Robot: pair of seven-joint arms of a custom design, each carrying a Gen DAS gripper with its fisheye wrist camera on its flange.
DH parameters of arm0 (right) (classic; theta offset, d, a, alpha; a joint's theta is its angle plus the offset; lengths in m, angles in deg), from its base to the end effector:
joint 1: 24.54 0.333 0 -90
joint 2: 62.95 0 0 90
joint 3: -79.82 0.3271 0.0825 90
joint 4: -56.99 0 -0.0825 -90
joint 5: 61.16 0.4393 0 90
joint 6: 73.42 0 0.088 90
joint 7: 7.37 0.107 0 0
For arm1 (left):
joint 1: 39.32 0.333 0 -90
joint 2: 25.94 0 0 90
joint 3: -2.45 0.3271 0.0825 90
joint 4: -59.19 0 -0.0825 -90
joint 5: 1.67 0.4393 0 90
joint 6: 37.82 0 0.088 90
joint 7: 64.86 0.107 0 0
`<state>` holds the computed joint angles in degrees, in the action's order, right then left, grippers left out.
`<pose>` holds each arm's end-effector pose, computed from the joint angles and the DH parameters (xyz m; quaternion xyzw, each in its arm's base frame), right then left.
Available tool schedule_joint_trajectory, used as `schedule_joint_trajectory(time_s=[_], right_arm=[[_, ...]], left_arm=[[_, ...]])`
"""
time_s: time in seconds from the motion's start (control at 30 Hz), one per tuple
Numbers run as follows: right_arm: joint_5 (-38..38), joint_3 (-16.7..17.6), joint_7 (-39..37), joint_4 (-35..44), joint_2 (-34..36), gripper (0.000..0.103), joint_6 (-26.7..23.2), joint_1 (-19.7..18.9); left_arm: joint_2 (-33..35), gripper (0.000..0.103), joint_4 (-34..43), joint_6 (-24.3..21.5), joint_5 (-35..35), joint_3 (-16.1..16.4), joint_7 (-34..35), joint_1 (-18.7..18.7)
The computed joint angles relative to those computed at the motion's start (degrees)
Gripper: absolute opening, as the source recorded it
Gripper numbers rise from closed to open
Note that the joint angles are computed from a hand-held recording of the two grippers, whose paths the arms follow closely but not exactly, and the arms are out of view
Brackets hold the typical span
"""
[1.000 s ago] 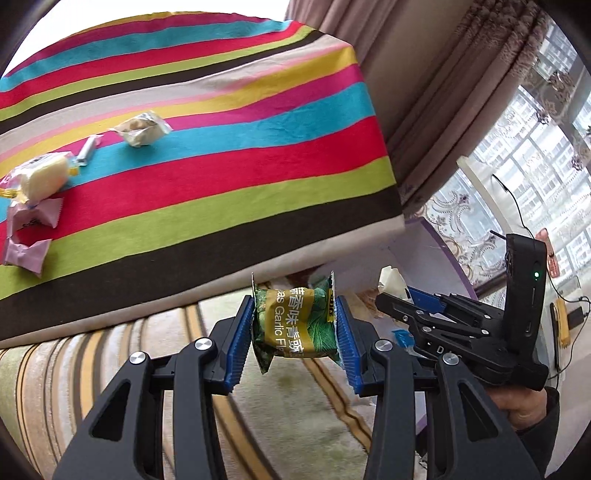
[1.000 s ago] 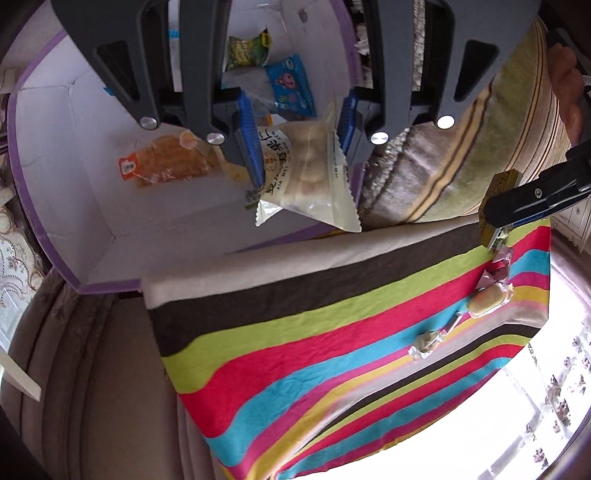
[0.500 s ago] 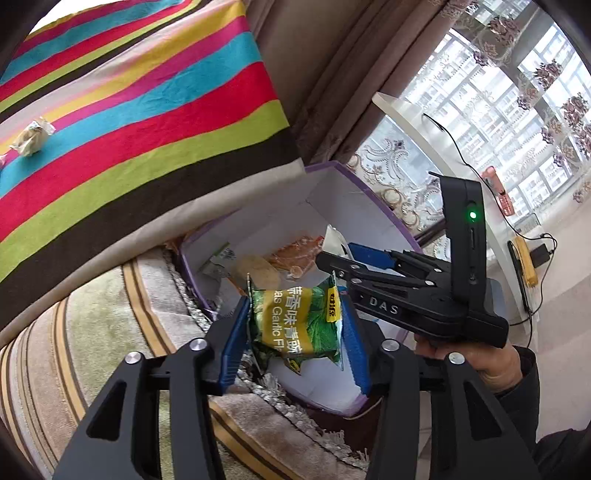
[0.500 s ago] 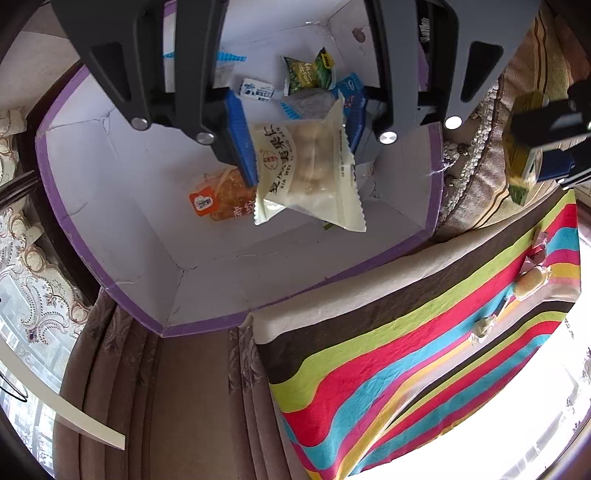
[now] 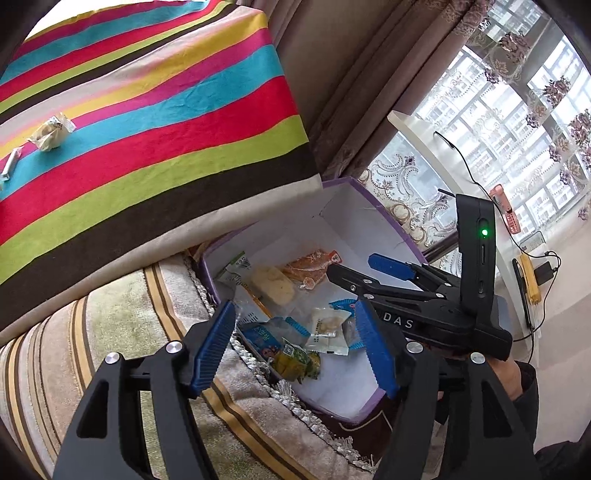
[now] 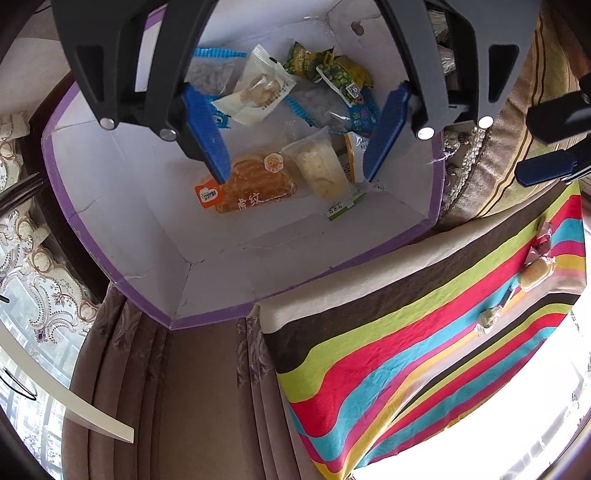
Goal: Organize snacks
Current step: 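Move both open tools back over the remaining snacks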
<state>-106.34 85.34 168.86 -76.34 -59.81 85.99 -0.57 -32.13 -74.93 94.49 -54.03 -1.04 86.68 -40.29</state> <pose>0.4856 0.3111 0.3204 -0.5705 0.7745 -0.1554 0.2248 0.5418 -0.0581 0.3681 0.4648 -0.8191 0.3307 0.0610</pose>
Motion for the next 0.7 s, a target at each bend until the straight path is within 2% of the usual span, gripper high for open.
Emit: schedule_joint_trajectory(time_s=[0.33,0.7], right_arm=[[-3.5,-0.4,3.2,1.9,1.0,0.075,2.6,0.7],[-1.1,-1.2,-1.0,7.1,4.8,0.075,4.0,3.1]], left_arm=[[0.5,0.064,0.6,7.0,-2.9,0.9,-0.9,1.3],[3.0,0.064,3.0,12.2,-6.9,2.5,-1.2,5.2]])
